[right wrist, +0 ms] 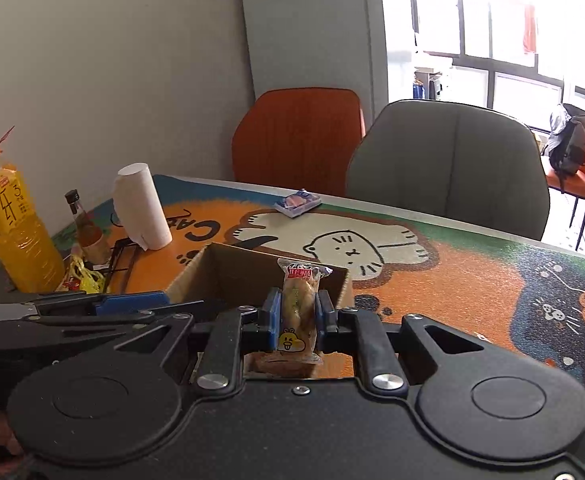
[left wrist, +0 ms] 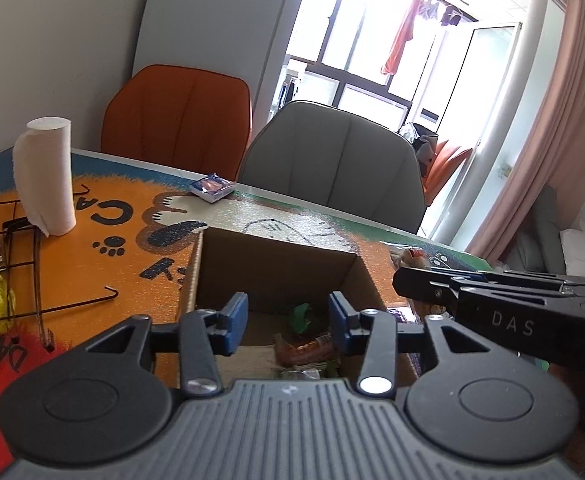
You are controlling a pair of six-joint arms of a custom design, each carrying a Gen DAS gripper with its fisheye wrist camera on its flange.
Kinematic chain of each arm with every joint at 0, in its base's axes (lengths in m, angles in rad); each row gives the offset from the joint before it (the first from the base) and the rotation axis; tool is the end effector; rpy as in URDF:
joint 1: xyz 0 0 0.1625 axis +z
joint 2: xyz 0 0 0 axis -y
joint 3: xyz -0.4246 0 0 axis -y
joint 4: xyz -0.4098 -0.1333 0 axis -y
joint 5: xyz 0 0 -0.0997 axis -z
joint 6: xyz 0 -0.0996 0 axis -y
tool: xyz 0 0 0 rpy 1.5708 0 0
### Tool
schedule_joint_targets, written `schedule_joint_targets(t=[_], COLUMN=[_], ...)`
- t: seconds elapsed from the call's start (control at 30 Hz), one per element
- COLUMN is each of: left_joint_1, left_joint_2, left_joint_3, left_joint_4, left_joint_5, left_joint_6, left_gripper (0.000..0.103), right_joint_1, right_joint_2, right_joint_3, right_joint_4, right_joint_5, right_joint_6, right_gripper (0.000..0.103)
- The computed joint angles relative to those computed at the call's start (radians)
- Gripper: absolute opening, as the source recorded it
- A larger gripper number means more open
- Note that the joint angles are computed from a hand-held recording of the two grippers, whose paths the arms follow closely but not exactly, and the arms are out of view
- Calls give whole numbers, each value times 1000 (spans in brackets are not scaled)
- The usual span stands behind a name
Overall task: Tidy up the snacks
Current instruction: 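Carry both packets into the cardboard box and open both grippers, then withdraw both grippers from the box back toward the snack pile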
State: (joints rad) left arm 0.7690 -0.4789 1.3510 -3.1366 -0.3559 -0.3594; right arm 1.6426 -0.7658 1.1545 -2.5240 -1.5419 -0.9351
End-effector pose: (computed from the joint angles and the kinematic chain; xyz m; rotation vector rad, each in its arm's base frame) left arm -0.3736 -0.6770 0.0814 -0.0529 2.1174 -1.4041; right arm 0.1949 -0.8109 0.2707 1.3769 -2.4752 0.7632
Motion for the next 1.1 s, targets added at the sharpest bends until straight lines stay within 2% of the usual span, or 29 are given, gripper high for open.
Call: schedule_joint_targets(t=[0.07, 0.17, 0.2, 0.3, 0.5, 0.8, 0.9, 1.1], left_joint_1=[-2, -3, -4, -6, -8, -15, -17, -22], left_joint_2=[-10, -24, -27, -29, -24, 7, 22, 46], left_joint_3=[15, 33, 37, 43, 34, -6, -21, -53], left_joint_4=[11, 43, 57, 48, 83, 93, 70, 78], left_joint_5=[9, 19, 24, 27, 31, 24, 20, -5], left_joint_6=[-23, -63, -78, -77, -116, -109, -81, -72], left_gripper=[53, 64, 71, 81, 87, 94, 99, 103], right_joint_1=[3, 3, 3, 1, -13, -43, -54, -74], right_joint_2=[1, 4, 3, -1, -29, -70, -83, -102], right_joint_3=[-3, -14, -12, -7, 20, 42, 46, 44], right_joint_4=[15, 55, 54, 51, 20, -20, -27, -23], right_joint_5=[10, 28, 23, 4, -12, -20, -16, -9], right_joint_6=[0, 5, 7, 17, 25, 43, 52, 70], right_gripper=[17, 31, 33, 42, 62, 80, 91, 98])
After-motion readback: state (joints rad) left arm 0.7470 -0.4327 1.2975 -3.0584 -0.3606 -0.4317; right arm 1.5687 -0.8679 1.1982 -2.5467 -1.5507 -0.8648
